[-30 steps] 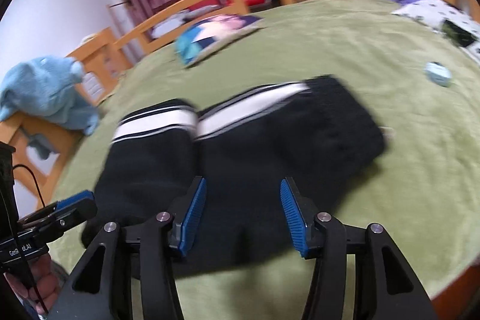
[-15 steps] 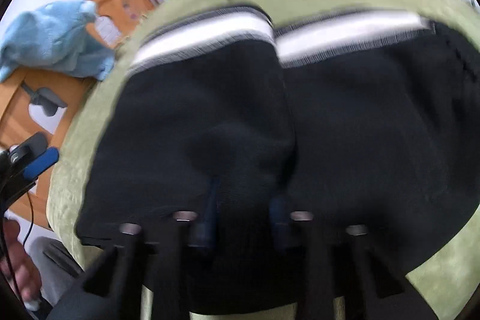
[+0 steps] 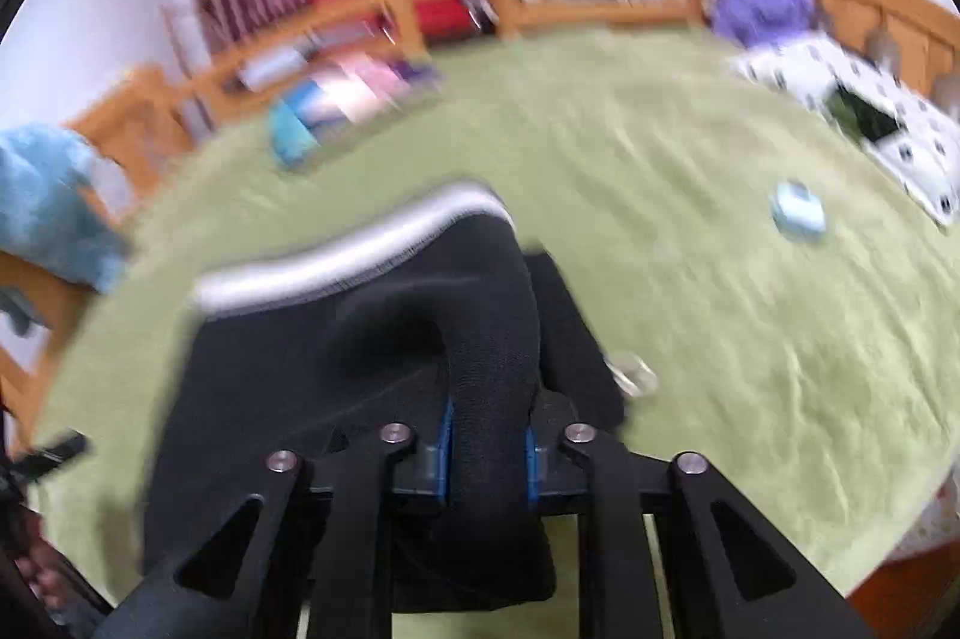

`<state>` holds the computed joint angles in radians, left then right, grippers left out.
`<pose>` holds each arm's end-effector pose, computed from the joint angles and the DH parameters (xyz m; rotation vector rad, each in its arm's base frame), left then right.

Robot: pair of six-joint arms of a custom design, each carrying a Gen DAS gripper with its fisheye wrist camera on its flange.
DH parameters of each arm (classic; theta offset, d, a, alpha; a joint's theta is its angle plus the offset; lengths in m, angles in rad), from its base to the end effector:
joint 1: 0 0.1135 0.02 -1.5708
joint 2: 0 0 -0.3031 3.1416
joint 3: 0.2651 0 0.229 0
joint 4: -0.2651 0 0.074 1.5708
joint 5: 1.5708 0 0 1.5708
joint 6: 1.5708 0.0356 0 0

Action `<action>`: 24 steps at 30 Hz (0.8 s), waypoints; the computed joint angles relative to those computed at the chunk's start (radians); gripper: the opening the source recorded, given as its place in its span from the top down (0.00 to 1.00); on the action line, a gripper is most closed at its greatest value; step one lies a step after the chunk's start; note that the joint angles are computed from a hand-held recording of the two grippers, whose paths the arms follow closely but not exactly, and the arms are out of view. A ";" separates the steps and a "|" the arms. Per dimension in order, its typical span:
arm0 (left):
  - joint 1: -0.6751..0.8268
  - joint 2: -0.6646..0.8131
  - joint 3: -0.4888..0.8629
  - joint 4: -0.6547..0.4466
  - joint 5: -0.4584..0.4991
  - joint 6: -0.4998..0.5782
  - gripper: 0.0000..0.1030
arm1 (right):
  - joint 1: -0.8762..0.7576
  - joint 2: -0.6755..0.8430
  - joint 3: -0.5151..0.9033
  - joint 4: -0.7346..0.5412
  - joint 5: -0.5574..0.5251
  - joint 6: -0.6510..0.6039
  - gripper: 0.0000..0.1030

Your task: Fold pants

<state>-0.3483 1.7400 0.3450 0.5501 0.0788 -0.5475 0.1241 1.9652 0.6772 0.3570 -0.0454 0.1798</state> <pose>0.2260 -0.0850 0.1233 -0.2092 2.4663 -0.4950 0.3185 0.0414 0.1100 0.0510 2.5093 0.1822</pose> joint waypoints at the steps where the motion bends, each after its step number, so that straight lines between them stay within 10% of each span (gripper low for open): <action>1: -0.032 0.029 0.015 0.000 -0.006 -0.009 0.43 | -0.017 0.027 0.025 -0.046 -0.004 -0.025 0.69; 7: -0.136 0.160 0.051 0.080 -0.004 -0.066 0.43 | -0.025 -0.088 -0.155 0.202 -0.038 -0.047 0.66; 13: -0.190 0.379 0.054 0.199 0.081 -0.137 0.38 | -0.009 0.070 0.004 -0.058 0.015 -0.093 0.65; 18: -0.201 0.223 0.071 0.030 -0.037 -0.047 0.39 | 0.010 0.014 -0.072 -0.013 0.030 -0.230 0.60; 24: -0.139 0.154 0.106 -0.060 -0.088 -0.031 0.39 | -0.106 -0.020 -0.038 0.146 -0.205 -0.177 0.49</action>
<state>-0.4869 1.8944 0.4508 0.4904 -0.0088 -0.5790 0.0185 1.9456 0.6393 0.5031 -0.2504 0.0025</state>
